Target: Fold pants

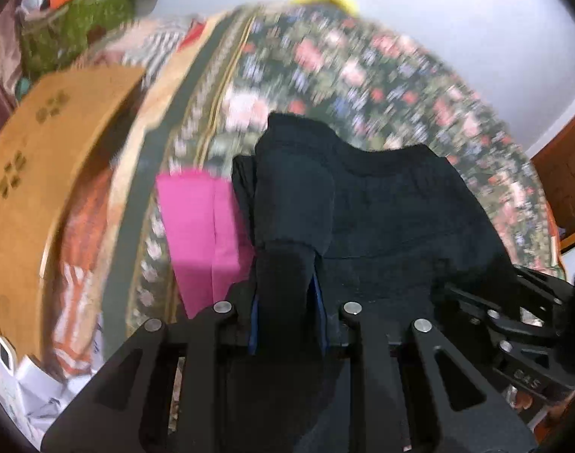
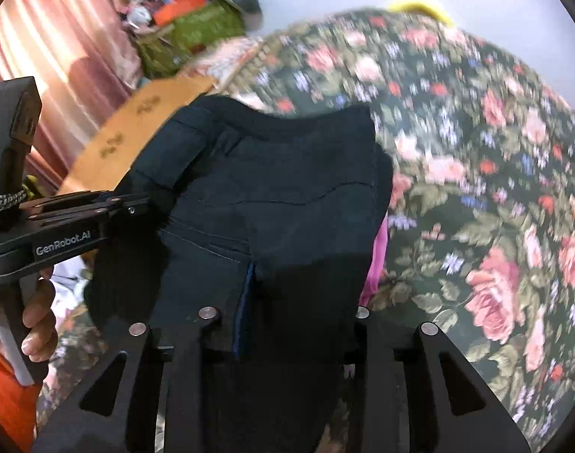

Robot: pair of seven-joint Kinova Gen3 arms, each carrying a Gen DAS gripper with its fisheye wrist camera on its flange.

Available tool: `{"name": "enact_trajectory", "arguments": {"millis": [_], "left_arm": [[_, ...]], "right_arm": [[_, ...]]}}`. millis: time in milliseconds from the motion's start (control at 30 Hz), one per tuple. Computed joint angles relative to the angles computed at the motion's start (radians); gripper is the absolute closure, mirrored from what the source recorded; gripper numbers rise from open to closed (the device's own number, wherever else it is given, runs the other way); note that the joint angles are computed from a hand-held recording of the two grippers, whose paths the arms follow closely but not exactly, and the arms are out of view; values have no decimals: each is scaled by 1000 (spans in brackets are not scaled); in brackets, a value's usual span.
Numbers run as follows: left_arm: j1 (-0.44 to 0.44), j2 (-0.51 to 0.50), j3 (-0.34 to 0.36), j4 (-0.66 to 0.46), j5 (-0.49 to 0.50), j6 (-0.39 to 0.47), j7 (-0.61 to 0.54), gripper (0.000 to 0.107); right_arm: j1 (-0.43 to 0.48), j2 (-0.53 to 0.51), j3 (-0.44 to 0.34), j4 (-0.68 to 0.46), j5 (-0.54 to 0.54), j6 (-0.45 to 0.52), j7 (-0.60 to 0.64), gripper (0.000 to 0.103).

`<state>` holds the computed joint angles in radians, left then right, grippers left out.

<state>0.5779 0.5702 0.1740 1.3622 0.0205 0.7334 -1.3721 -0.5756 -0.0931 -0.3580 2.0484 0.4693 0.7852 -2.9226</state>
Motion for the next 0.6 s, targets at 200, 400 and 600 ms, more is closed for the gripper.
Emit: {"name": "enact_trajectory", "arguments": {"millis": [200, 400, 600], "left_arm": [[114, -69, -89, 100, -135, -52, 126, 71], [169, -221, -85, 207, -277, -39, 218, 71], [298, -473, -117, 343, -412, -86, 367, 71]], "right_arm": [[-6, -17, -131, -22, 56, 161, -72, 68], [134, -150, -401, -45, 74, 309, -160, 67], [250, -309, -679, -198, 123, 535, -211, 67]]}}
